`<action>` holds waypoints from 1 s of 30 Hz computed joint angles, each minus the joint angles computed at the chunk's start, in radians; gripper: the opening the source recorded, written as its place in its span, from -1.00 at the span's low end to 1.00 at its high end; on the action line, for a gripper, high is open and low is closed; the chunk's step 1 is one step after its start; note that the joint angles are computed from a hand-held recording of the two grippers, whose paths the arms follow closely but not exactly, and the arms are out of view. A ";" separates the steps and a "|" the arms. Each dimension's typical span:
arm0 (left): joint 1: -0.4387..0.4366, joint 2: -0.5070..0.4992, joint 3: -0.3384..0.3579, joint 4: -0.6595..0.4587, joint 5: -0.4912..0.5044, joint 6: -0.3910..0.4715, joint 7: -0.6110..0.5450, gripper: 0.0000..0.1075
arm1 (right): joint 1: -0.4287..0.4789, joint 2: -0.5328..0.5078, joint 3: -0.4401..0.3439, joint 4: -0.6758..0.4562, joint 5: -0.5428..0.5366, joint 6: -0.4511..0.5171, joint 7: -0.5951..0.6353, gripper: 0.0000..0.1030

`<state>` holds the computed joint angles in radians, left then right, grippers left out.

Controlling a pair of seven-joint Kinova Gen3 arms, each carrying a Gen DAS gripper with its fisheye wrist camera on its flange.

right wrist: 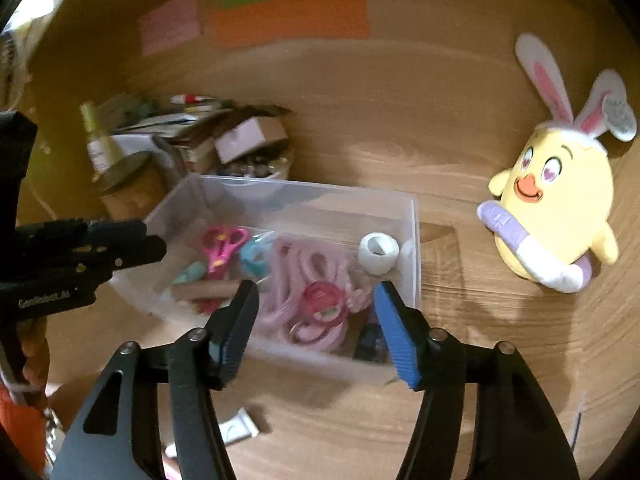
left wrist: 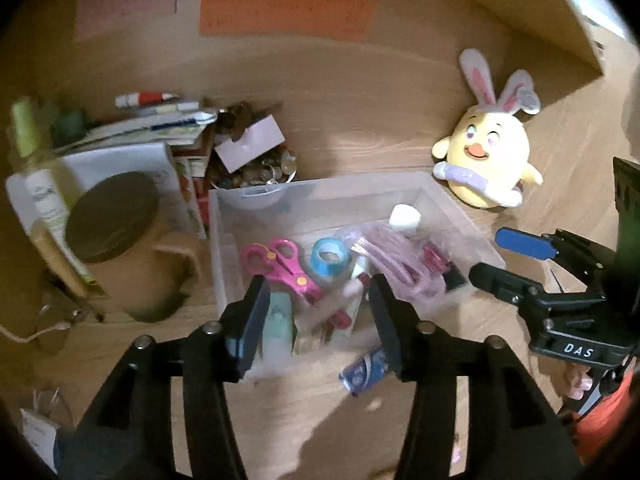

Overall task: Organize objects
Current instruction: 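Grasp the pink pen with the left tool while the right tool grasps the peach lip gloss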

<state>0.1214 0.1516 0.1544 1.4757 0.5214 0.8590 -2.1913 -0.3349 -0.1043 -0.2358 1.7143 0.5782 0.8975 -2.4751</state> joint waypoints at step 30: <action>-0.060 -0.136 -0.086 0.327 0.097 0.174 -0.271 0.12 | -0.096 0.024 -0.021 0.115 -0.345 -0.041 0.313 -0.73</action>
<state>0.0612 0.0155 0.0680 1.8023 0.6181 1.0331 -2.4619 -0.4309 -0.0798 -0.2570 1.8297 0.2329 0.8561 -2.1616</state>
